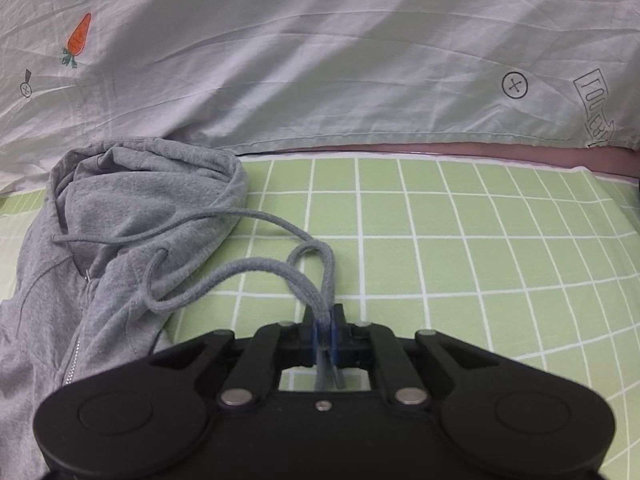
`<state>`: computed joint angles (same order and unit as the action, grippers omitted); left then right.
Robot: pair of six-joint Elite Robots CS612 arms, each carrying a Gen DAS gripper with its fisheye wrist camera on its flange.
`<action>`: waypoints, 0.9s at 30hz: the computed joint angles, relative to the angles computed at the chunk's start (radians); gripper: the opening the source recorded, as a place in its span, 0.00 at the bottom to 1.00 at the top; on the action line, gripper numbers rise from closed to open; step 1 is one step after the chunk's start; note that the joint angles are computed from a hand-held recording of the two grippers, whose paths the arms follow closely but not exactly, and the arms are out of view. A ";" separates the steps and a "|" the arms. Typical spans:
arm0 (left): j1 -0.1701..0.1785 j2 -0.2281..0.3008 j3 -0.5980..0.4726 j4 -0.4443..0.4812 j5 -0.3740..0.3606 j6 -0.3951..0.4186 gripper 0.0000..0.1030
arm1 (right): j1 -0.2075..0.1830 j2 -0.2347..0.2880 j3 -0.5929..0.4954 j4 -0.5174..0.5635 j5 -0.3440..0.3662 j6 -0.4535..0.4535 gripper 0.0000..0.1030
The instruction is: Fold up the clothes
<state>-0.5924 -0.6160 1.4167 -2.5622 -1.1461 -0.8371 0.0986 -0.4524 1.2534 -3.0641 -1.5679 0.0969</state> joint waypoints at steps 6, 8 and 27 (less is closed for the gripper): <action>-0.005 -0.028 0.046 -0.043 0.011 -0.011 0.97 | 0.006 -0.077 0.131 -0.180 0.041 0.114 0.06; -0.006 -0.041 0.066 -0.056 0.009 -0.024 0.97 | 0.011 -0.105 0.177 -0.236 0.061 0.136 0.06; -0.025 -0.202 0.339 -0.182 0.070 -0.094 0.97 | 0.126 -0.204 0.391 -0.157 0.062 0.113 0.73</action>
<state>-0.6178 -0.8179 1.7560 -2.7446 -1.0761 -0.9310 0.2248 -0.6561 1.6440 -3.2215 -1.5056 0.2098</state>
